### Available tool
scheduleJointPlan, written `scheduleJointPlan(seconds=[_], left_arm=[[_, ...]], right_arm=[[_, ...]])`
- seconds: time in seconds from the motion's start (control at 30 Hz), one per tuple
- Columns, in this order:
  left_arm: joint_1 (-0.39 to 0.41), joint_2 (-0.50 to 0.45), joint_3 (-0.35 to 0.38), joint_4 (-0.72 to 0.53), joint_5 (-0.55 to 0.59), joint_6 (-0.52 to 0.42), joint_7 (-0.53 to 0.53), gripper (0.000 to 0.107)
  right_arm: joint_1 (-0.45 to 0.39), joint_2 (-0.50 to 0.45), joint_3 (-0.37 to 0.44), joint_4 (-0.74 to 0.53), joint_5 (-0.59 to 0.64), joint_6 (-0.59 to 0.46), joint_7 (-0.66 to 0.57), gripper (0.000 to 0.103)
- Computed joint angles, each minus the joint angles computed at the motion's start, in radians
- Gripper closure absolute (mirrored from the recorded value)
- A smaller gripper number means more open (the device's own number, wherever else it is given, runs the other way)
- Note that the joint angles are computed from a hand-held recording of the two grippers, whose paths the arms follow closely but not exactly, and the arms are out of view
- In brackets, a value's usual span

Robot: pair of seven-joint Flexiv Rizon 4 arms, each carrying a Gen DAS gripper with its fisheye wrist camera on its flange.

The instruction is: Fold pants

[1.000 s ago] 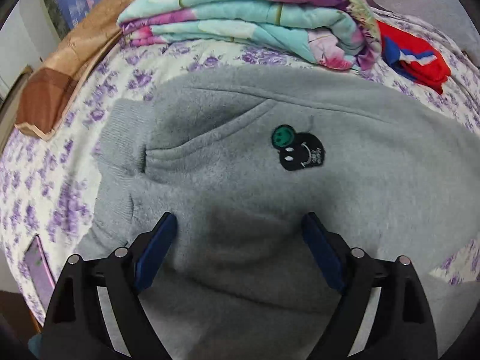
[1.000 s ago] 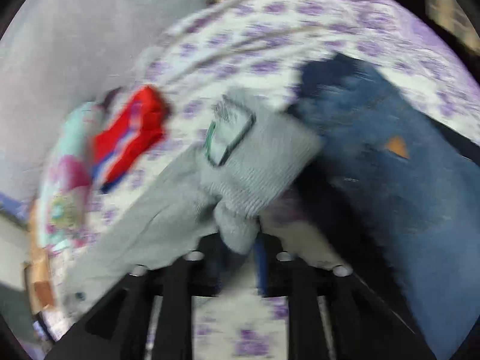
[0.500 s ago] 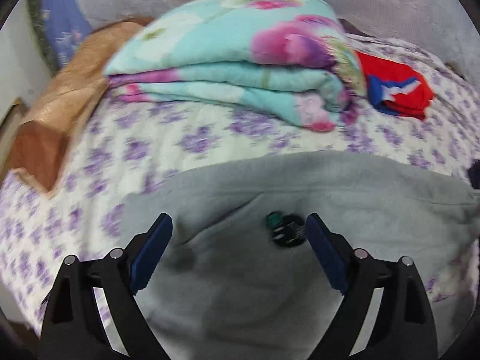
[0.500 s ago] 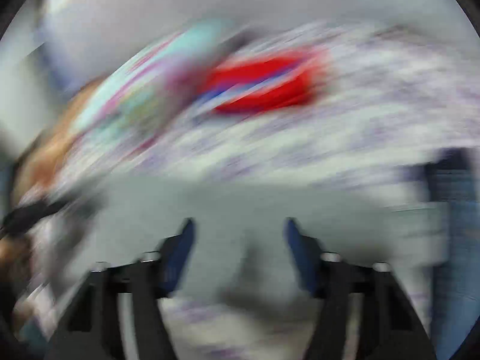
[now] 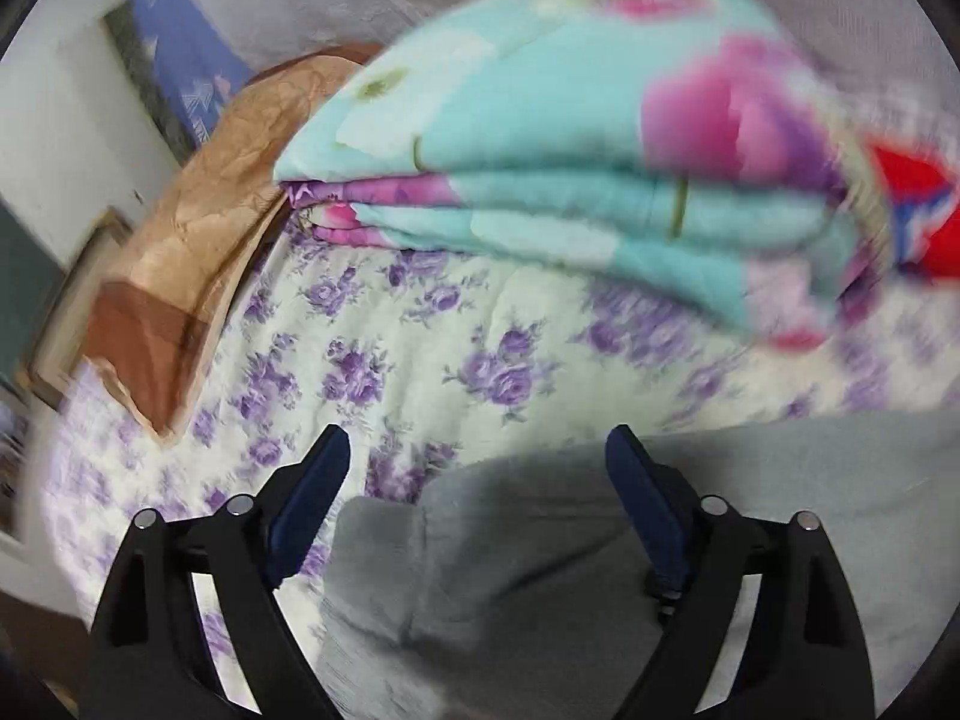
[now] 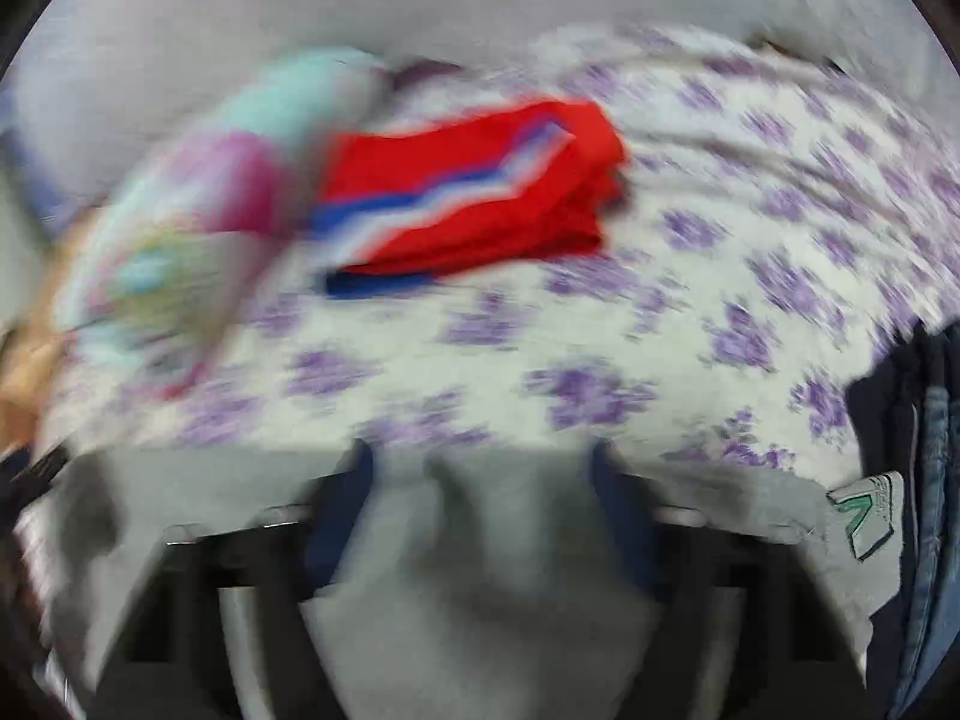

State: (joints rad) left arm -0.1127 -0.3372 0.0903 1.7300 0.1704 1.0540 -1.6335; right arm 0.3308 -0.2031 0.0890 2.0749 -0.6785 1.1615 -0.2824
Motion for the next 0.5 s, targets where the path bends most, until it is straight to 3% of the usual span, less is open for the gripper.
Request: scheduleJointPlan(seconds=[0.07, 0.13, 0.2, 0.23, 0.3, 0.33, 0.37, 0.4, 0.43, 0.47, 0.5], left_arm=[[0.086, 0.050, -0.107, 0.100, -0.222, 0.009, 0.187, 0.019], [0.089, 0.079, -0.135, 0.164, -0.304, 0.008, 0.299, 0.010], [0.039, 0.055, -0.093, 0.150, -0.212, -0.053, 0.289, 0.010], [0.018, 0.034, -0.067, 0.123, -0.161, -0.098, 0.260, 0.009], [0.037, 0.001, -0.065, 0.112, -0.187, -0.150, 0.241, 0.008], [0.056, 0.006, -0.075, 0.126, -0.244, -0.141, 0.242, 0.008], [0.056, 0.010, -0.071, 0.124, -0.252, -0.147, 0.232, 0.008], [0.043, 0.016, -0.055, 0.105, -0.214, -0.170, 0.192, 0.008], [0.026, 0.023, -0.039, 0.087, -0.168, -0.189, 0.151, 0.009], [0.020, 0.033, -0.033, 0.085, -0.147, -0.185, 0.128, 0.009], [0.027, 0.058, -0.045, 0.116, -0.168, -0.134, 0.135, 0.009]], right_arm=[[-0.022, 0.003, 0.087, -0.003, 0.169, 0.036, -0.231, 0.021], [-0.048, -0.013, 0.166, -0.011, 0.354, 0.012, -0.449, 0.017], [0.003, -0.003, 0.117, -0.002, 0.319, -0.153, -0.439, 0.018], [0.016, 0.019, 0.067, 0.040, 0.210, -0.236, -0.363, 0.018], [-0.028, 0.096, 0.018, 0.138, 0.120, -0.232, -0.235, 0.020], [-0.070, 0.139, 0.012, 0.186, 0.156, -0.175, -0.205, 0.038], [-0.106, 0.169, 0.014, 0.220, 0.235, -0.104, -0.201, 0.053], [-0.125, 0.200, 0.019, 0.233, 0.267, -0.098, -0.165, 0.067], [-0.131, 0.214, 0.028, 0.230, 0.238, -0.130, -0.121, 0.061], [-0.125, 0.220, 0.047, 0.221, 0.179, -0.166, -0.066, 0.049], [-0.108, 0.212, 0.069, 0.208, 0.099, -0.177, -0.033, 0.014]])
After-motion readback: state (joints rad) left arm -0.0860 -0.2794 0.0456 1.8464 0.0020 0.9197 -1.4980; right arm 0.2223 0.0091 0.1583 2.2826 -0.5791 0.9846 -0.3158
